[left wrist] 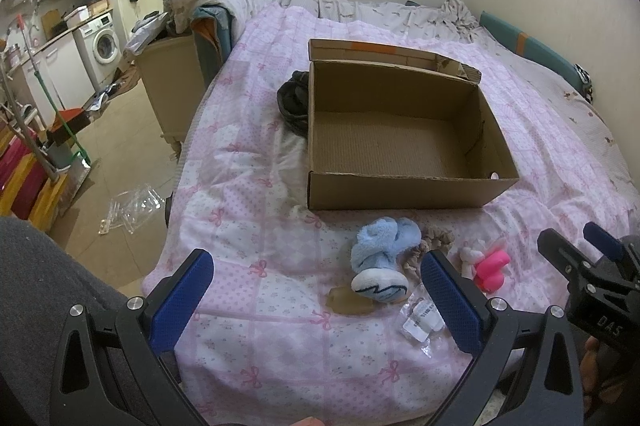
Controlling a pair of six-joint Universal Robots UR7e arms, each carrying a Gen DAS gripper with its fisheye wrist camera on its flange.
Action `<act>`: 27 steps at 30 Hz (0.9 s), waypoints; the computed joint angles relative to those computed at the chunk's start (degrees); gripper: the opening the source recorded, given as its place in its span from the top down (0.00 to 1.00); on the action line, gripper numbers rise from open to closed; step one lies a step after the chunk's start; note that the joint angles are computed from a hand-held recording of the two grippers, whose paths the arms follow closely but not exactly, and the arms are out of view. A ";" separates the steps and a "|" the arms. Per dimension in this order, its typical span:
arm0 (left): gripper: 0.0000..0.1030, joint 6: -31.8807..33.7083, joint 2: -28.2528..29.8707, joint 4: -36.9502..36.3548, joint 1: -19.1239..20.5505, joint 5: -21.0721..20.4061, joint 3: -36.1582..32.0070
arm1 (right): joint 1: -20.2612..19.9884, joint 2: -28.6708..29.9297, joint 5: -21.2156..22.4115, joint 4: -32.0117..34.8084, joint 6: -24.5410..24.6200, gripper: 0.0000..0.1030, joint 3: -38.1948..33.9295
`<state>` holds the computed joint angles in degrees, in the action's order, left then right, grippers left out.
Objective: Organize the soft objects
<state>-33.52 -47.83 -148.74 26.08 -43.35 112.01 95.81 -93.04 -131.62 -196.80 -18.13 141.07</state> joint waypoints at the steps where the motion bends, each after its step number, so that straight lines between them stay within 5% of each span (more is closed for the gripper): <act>1: 0.00 -0.14 -0.08 0.09 -0.01 0.01 0.03 | 0.00 0.00 0.00 0.00 0.00 0.00 0.00; 27: 0.00 0.11 0.27 0.37 -0.20 0.43 0.04 | -0.06 -0.08 0.09 0.09 0.11 0.00 0.00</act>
<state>-33.42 -47.56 -148.36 25.88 -42.91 112.06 95.75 -93.13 -131.53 -196.71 -18.02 141.07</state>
